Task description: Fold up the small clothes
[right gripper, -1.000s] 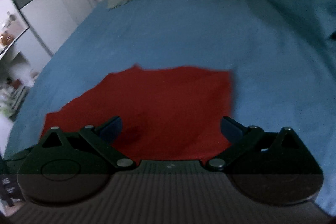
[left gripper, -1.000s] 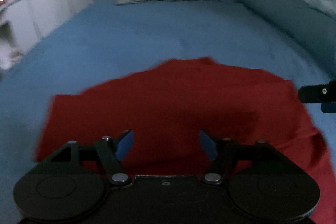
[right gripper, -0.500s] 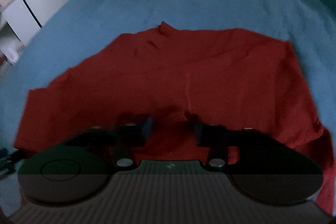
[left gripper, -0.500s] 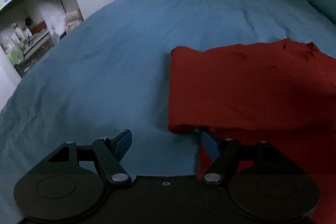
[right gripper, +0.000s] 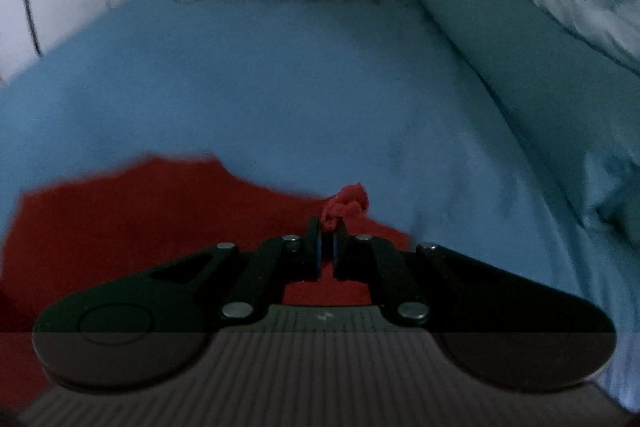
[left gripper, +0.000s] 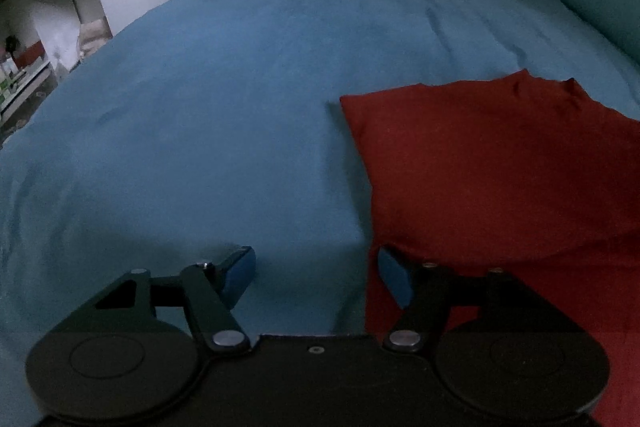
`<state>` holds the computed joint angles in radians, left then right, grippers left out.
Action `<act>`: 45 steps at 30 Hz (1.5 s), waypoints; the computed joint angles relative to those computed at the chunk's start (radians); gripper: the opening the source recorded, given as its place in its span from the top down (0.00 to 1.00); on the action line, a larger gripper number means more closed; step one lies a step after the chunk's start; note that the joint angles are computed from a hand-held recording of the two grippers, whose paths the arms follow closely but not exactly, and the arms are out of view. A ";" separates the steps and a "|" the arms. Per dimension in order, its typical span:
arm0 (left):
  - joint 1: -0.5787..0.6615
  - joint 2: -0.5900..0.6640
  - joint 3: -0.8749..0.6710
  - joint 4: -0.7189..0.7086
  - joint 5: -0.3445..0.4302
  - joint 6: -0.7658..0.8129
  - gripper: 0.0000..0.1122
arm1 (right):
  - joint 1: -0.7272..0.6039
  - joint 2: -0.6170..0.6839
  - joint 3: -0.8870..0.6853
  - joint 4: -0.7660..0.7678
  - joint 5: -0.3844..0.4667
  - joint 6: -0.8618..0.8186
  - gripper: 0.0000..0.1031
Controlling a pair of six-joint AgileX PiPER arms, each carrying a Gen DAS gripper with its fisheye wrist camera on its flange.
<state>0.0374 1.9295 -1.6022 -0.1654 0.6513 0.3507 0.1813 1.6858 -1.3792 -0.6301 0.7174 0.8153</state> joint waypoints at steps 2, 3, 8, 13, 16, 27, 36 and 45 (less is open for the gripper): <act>0.008 -0.004 0.004 -0.006 0.002 0.010 0.34 | -0.032 0.002 0.077 0.032 -0.057 0.003 0.81; 0.007 -0.005 0.000 0.006 0.008 0.007 0.34 | -0.040 0.011 0.099 0.049 -0.077 0.006 0.81; 0.024 0.001 -0.050 0.096 0.100 -0.069 0.34 | -0.051 0.016 0.172 -0.017 -0.098 0.148 0.78; 0.041 -0.081 -0.037 -0.006 0.155 0.050 0.36 | 0.007 -0.040 0.198 -0.082 -0.001 0.198 0.24; 0.022 -0.102 -0.050 -0.146 0.184 0.174 0.28 | 0.046 -0.118 0.265 -0.108 -0.097 0.219 0.09; -0.072 -0.033 0.047 -0.305 0.077 0.342 0.26 | 0.012 -0.012 0.342 -0.250 -0.276 0.482 0.09; -0.065 -0.107 0.064 -0.258 0.050 0.303 0.27 | -0.043 -0.078 0.364 -0.136 -0.339 0.280 0.10; 0.176 -0.479 0.098 -0.323 0.381 0.331 0.17 | -0.048 -0.639 0.454 0.296 -0.118 -0.237 0.08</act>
